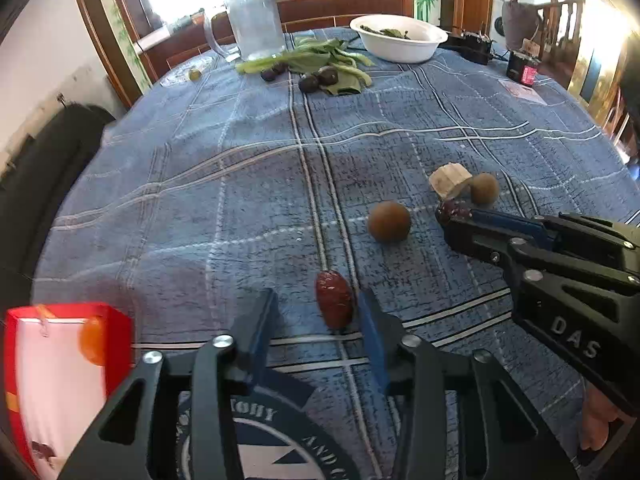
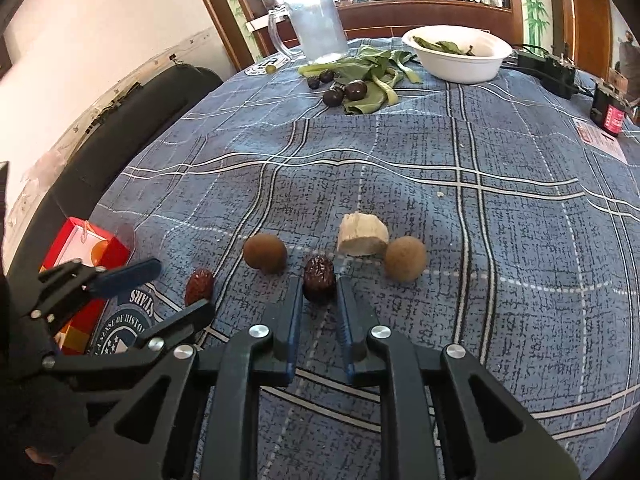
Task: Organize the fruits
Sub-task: 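Grasp a dark red date with the right tool while the left tool grasps a red date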
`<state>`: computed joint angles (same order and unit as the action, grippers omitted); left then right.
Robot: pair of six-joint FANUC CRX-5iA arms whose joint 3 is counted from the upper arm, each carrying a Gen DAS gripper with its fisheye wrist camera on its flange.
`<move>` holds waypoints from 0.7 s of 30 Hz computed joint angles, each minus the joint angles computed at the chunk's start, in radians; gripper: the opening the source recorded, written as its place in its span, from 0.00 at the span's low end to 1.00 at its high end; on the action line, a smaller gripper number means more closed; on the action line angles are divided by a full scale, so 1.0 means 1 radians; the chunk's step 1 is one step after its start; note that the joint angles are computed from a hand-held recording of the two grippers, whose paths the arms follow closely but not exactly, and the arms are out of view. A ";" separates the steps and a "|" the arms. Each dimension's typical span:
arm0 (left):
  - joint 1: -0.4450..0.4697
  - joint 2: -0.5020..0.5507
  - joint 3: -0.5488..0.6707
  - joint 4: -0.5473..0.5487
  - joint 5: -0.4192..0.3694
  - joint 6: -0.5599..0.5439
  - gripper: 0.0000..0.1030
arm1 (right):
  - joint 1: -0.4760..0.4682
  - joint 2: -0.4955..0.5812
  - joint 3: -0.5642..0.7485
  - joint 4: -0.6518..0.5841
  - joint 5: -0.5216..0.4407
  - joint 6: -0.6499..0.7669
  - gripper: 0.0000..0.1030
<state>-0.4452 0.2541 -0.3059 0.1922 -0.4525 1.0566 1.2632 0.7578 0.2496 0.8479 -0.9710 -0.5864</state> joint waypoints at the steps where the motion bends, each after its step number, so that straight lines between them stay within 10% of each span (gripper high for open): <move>1: 0.003 0.002 -0.003 0.019 -0.001 -0.013 0.37 | 0.001 -0.001 0.000 0.001 -0.006 -0.006 0.18; 6: 0.012 0.007 -0.035 0.170 -0.007 -0.143 0.16 | 0.009 -0.012 -0.019 0.046 -0.018 -0.050 0.18; 14: 0.010 -0.073 -0.152 0.311 0.079 -0.276 0.15 | 0.025 -0.021 -0.046 0.148 -0.068 -0.122 0.18; 21: -0.011 -0.274 -0.406 0.796 0.176 -0.730 0.15 | 0.038 -0.010 -0.024 0.164 -0.133 -0.116 0.18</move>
